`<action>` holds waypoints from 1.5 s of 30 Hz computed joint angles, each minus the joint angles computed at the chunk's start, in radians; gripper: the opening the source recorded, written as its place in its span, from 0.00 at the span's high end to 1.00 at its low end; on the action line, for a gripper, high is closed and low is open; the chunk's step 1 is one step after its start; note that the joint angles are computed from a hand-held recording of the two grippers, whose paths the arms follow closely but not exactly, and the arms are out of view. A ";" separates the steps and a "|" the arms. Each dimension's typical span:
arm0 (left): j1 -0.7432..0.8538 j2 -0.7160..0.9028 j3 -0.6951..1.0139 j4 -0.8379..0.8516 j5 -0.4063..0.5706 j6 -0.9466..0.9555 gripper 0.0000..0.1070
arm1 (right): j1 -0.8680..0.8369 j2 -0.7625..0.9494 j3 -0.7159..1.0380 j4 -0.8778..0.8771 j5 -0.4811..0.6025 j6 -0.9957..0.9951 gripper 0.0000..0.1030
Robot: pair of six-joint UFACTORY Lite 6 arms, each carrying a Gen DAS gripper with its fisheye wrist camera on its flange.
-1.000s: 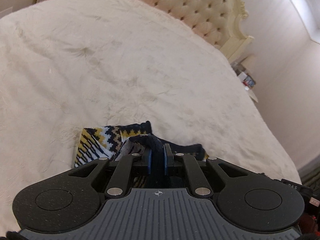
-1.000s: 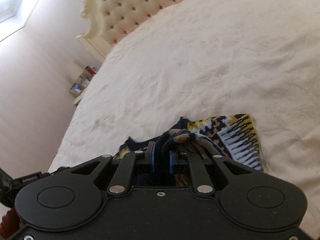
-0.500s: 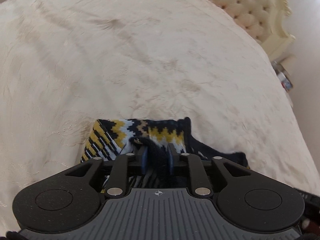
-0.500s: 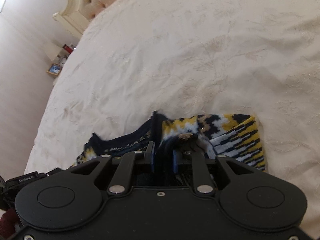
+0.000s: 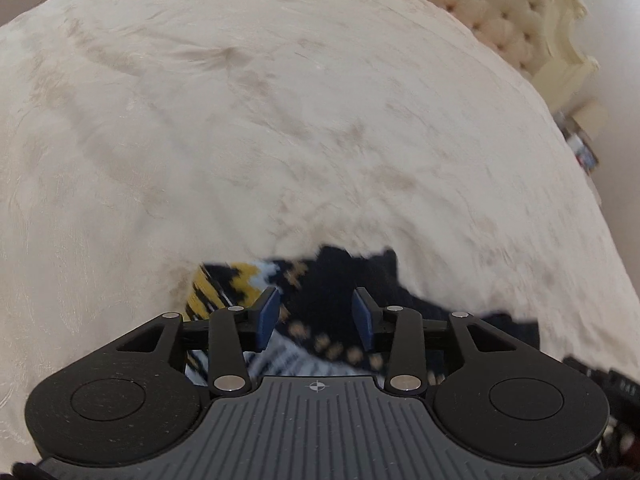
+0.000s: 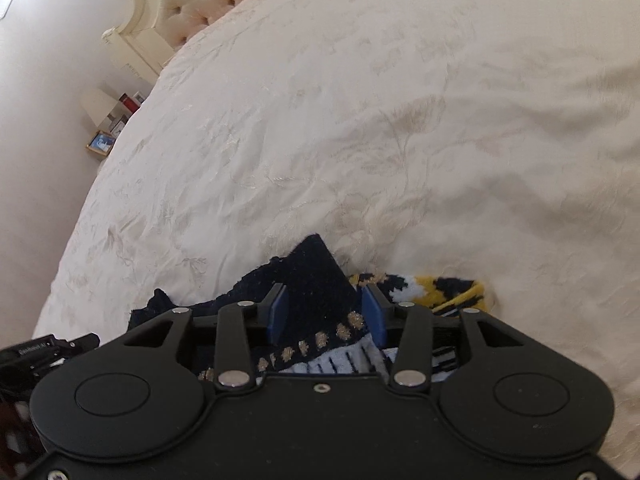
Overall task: Fold small clothes
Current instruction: 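Lift the hem with both grippers and fold it over toward the collar, then lower the folded hem onto the sweater and press it flat with both grippers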
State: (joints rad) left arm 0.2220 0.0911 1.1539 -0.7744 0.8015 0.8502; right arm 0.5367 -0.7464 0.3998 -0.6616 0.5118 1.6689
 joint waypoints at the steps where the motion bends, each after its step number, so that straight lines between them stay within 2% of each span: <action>1: -0.009 -0.026 -0.020 0.020 0.006 -0.002 0.63 | 0.032 0.006 0.012 -0.019 0.025 0.011 0.46; 4: -0.037 -0.107 -0.099 0.071 0.025 0.015 0.61 | 0.143 0.064 0.062 -0.049 0.093 0.020 0.46; 10: -0.119 -0.259 -0.283 0.149 -0.006 0.061 0.61 | 0.348 0.279 0.191 -0.072 0.140 0.016 0.43; 16: -0.173 -0.259 -0.383 0.305 -0.192 0.071 0.61 | 0.417 0.561 0.340 0.018 0.186 -0.242 0.43; 18: -0.145 -0.223 -0.374 0.276 -0.201 0.143 0.59 | 0.417 0.603 0.343 0.022 0.220 -0.269 0.43; 21: -0.152 -0.198 -0.358 0.286 -0.208 0.152 0.59 | 0.377 0.579 0.300 0.037 0.209 -0.255 0.43; 24: -0.178 -0.210 -0.358 0.327 -0.213 0.080 0.59 | 0.342 0.551 0.280 0.060 0.178 -0.266 0.43; 26: -0.186 -0.224 -0.343 0.355 -0.180 0.005 0.57 | 0.333 0.510 0.253 0.060 0.150 -0.244 0.39; 28: -0.196 -0.222 -0.305 0.380 -0.118 -0.075 0.52 | 0.314 0.426 0.211 0.079 0.130 -0.226 0.38; 30: -0.204 -0.219 -0.270 0.388 -0.046 -0.142 0.41 | 0.318 0.325 0.161 0.092 0.128 -0.169 0.32; 31: -0.214 -0.222 -0.260 0.390 -0.023 -0.178 0.39 | 0.331 0.276 0.138 0.086 0.138 -0.124 0.28; 36: -0.320 -0.276 -0.253 0.402 -0.009 -0.307 0.38 | 0.499 0.113 0.086 0.018 0.295 0.152 0.27; 39: -0.414 -0.271 -0.234 0.452 -0.028 -0.395 0.38 | 0.640 0.071 0.087 -0.017 0.403 0.323 0.22; 45: -0.571 -0.212 -0.200 0.599 -0.091 -0.588 0.38 | 0.786 0.031 0.063 -0.015 0.514 0.470 0.12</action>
